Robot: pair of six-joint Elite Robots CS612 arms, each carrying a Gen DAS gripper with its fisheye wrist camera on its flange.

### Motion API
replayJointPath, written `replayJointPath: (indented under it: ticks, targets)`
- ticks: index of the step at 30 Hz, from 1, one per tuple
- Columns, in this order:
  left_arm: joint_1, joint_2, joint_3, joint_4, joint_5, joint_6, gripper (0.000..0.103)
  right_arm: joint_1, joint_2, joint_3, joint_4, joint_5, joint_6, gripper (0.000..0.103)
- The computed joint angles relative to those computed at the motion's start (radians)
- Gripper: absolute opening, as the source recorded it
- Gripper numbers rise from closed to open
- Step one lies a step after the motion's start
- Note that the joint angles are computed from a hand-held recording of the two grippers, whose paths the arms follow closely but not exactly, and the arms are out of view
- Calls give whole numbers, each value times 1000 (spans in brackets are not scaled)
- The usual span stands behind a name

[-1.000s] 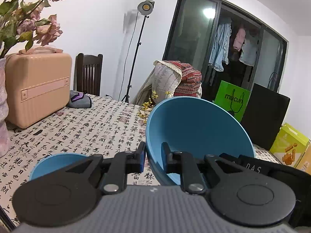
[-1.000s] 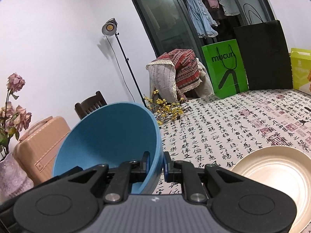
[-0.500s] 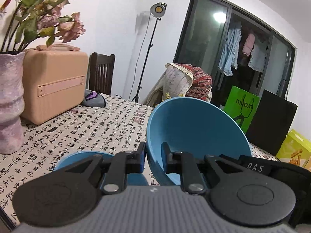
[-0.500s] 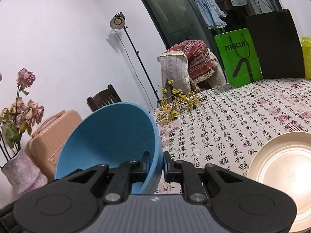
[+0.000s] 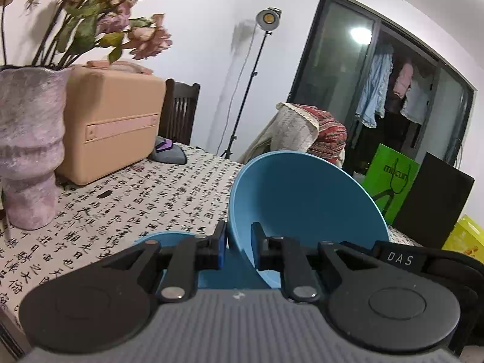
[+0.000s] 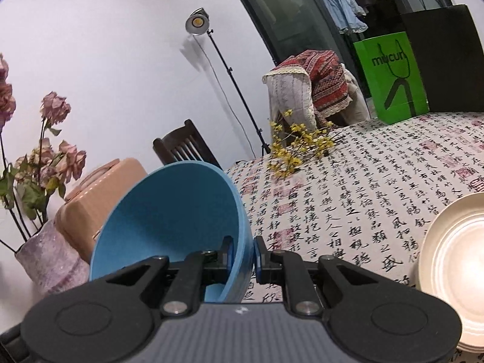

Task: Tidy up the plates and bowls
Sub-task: 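Lower the blue bowl into the other blue bowls with both grippers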

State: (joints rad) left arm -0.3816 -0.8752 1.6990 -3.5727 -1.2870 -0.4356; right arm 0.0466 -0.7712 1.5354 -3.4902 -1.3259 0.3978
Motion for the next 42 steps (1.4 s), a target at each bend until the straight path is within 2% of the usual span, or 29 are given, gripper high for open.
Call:
replayJointPath:
  ticks: [15,22,35,39,42]
  targets:
    - [19,4,25,-15,45,-41,16,28,17,-32,59,31,-56,13]
    - [21,3,43,-4,80,-65,16,44,27,-42,78,30,-125,13]
    - [31,12,44,34,72,-108,17,77,41,-56,78,-57,-299,16]
    - [33,18,44,25,74,-116,20,74,46,-62,71,-42,-311,17]
    - [38,23,46,-11,56,-124,26,69,51,-64,52,-29,-316,20]
